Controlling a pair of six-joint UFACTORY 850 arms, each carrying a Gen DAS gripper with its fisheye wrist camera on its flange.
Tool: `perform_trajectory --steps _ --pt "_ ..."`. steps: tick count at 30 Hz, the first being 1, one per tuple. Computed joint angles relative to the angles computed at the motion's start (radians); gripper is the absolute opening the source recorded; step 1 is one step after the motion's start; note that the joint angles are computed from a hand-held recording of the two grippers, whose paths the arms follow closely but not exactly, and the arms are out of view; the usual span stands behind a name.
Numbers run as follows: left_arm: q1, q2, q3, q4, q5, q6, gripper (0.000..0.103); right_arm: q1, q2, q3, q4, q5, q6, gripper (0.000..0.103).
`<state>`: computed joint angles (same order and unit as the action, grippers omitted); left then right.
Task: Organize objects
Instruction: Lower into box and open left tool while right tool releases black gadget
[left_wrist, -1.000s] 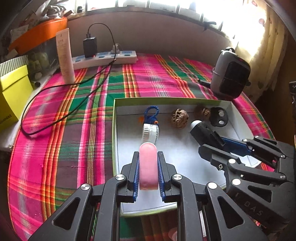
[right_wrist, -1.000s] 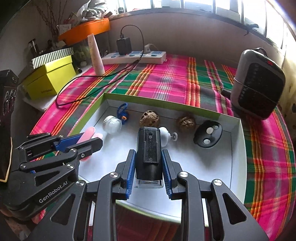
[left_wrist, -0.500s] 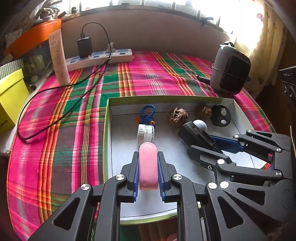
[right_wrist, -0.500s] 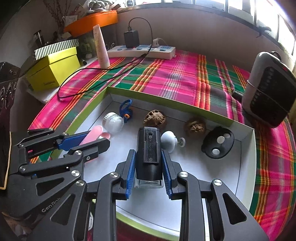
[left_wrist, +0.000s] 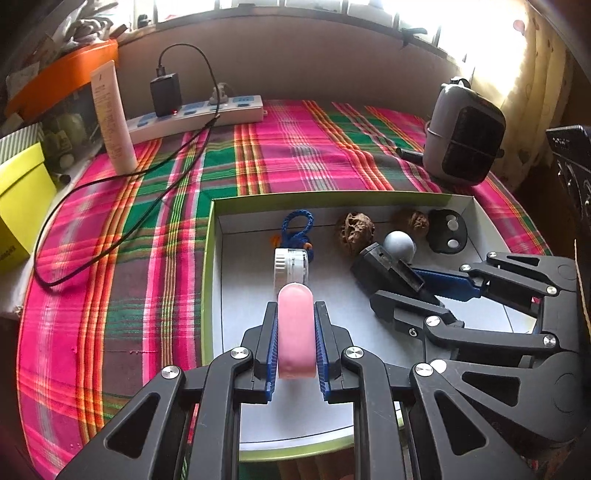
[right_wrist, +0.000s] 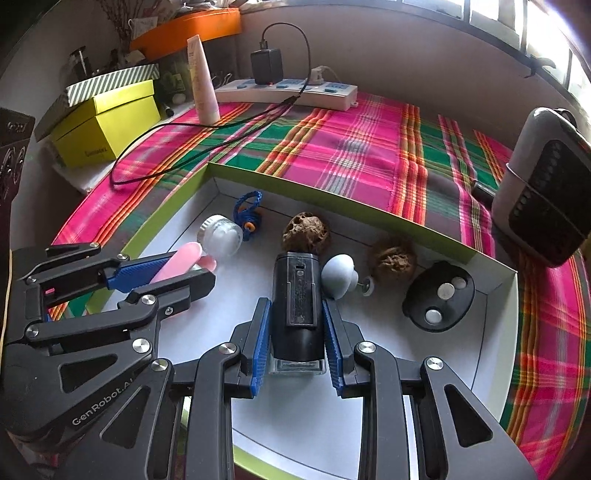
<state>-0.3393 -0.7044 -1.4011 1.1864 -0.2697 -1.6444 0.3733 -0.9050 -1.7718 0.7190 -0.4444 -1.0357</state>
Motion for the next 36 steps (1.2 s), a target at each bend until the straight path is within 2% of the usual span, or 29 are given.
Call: perform_trajectory --steps 18,28,36 --pt "-0.002 -0.008 -0.016 -0.092 -0.021 0.114 0.016 0.000 -0.010 -0.018 -0.027 -0.006 0.018 0.029" --pt "-0.001 -0.008 -0.016 -0.098 -0.025 0.124 0.017 -0.005 -0.013 -0.025 -0.019 -0.025 0.022 0.029" --pt "-0.002 -0.005 -0.010 -0.087 -0.028 0.113 0.021 -0.009 -0.015 -0.031 -0.012 -0.038 0.033 0.029"
